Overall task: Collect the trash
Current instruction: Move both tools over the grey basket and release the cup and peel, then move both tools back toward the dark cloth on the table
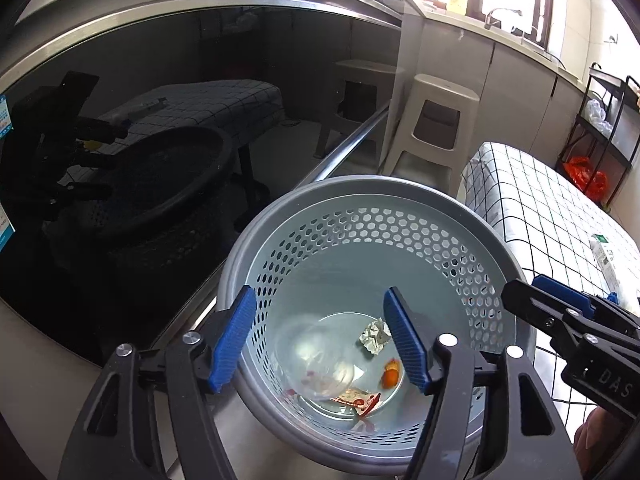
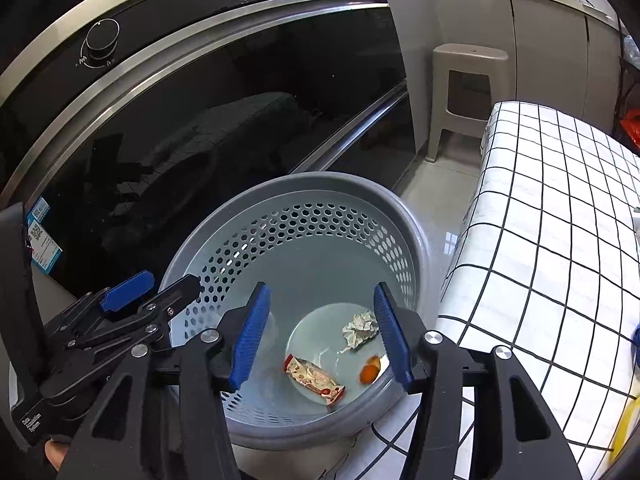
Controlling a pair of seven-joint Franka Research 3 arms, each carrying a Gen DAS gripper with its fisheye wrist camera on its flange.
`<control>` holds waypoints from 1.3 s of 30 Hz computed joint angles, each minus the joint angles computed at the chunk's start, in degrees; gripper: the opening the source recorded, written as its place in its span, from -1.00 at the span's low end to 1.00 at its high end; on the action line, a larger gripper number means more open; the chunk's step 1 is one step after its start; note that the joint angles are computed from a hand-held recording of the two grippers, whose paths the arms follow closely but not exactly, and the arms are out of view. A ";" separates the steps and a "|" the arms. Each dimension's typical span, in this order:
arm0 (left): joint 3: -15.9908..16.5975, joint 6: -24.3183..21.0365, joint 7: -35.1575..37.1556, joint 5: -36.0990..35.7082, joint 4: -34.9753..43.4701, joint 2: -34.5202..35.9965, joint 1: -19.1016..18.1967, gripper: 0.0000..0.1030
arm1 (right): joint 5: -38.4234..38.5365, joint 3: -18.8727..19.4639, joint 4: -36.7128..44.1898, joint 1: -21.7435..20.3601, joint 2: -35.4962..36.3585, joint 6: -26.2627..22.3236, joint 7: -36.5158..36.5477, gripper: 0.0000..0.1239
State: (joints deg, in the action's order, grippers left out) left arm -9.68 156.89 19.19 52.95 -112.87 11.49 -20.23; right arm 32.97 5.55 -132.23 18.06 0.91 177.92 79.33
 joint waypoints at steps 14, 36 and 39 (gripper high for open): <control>-0.65 -0.49 -0.45 0.09 -1.65 -2.02 0.24 0.43 | -1.98 -0.50 -2.84 0.17 -2.61 0.94 3.26 -0.16; -4.89 -0.30 -1.02 -0.58 -8.92 -10.64 0.99 0.55 | -11.81 1.58 -20.58 -2.98 -19.00 2.86 18.00 -0.12; -5.75 -0.16 -0.89 -0.72 -9.55 -11.50 0.68 0.56 | -12.24 1.76 -23.60 -4.09 -22.07 2.89 19.61 -0.10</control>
State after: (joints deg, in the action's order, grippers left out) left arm -15.44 156.73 18.29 52.23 -122.42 -0.02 -19.54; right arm 20.74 7.31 -155.82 13.97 -21.16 180.80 98.94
